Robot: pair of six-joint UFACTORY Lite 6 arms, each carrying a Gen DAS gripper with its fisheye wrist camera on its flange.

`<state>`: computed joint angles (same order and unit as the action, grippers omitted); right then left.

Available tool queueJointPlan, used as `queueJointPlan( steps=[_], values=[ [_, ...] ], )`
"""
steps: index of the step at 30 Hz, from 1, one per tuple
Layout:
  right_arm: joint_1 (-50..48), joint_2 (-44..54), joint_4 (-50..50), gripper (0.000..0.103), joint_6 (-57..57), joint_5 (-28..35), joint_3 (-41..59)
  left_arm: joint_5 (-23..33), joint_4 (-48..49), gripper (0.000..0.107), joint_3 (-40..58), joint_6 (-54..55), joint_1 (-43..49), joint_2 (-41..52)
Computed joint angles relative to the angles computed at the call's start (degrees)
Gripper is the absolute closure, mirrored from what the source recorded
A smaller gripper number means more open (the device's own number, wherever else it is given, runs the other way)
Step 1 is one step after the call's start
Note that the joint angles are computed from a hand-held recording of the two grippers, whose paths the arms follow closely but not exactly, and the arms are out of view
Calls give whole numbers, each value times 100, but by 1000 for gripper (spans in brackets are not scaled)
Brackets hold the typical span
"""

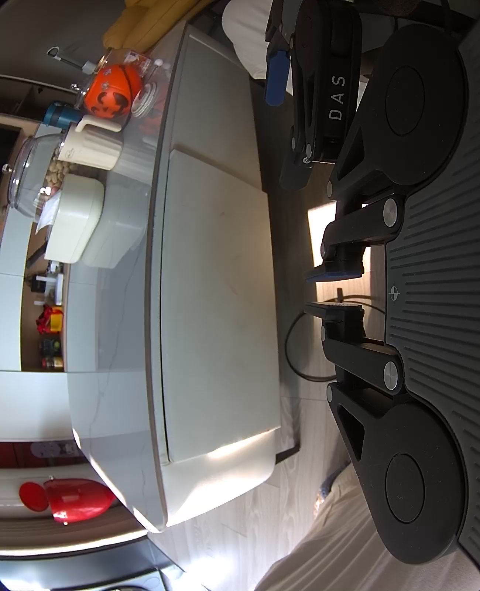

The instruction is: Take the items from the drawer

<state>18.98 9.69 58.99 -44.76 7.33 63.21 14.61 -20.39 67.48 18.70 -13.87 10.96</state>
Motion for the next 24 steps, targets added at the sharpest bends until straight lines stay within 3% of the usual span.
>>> queueJointPlan(
  steps=[17,24],
  values=[
    [-56,6,266,0,-278,46,-35,35,-309,92,31,351,110,29],
    [-159,129,-216,0,191,324,114,188,-472,93,306,471,243,246]
  ],
)
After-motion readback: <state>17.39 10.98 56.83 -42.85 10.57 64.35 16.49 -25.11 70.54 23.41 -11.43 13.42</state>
